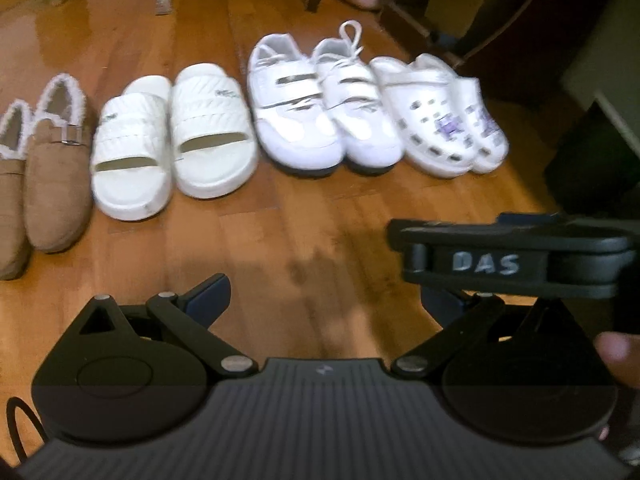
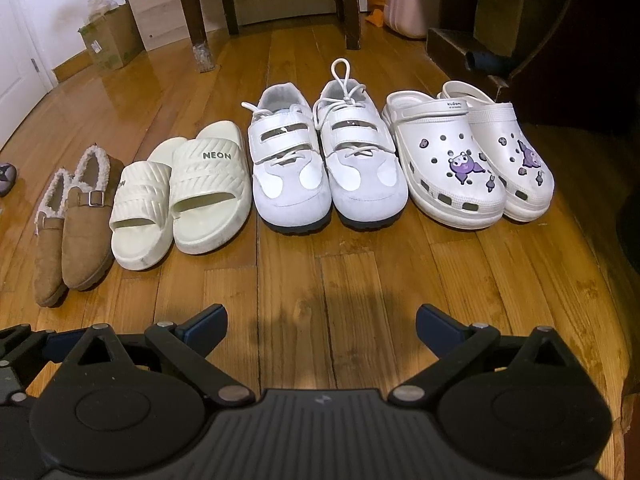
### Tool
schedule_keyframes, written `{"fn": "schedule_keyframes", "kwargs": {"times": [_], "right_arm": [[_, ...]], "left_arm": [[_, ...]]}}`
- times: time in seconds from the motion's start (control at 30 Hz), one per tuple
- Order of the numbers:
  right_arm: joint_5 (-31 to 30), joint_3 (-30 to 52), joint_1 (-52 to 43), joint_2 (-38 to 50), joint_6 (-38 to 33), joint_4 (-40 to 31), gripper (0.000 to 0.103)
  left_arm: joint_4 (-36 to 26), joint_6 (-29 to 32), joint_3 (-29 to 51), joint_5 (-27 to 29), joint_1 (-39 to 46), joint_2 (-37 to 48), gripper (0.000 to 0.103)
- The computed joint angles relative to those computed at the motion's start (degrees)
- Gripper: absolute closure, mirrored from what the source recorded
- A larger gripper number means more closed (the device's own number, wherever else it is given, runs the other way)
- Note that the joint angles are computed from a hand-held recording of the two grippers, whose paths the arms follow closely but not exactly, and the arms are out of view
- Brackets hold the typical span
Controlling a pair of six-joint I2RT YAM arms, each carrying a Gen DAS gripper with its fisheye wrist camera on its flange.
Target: Organize scattered shoes
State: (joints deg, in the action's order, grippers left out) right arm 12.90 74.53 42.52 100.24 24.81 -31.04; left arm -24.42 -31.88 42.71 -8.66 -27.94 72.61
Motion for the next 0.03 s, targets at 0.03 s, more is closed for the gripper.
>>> {"fn": "schedule_keyframes", "kwargs": {"times": [0.03], "right_arm": [[0.0,0.0,0.0,0.0,0.0,0.0,0.002]], "left_arm": [[-0.3,-0.6,0.2,-0.1,0.0,0.3,0.000]]}}
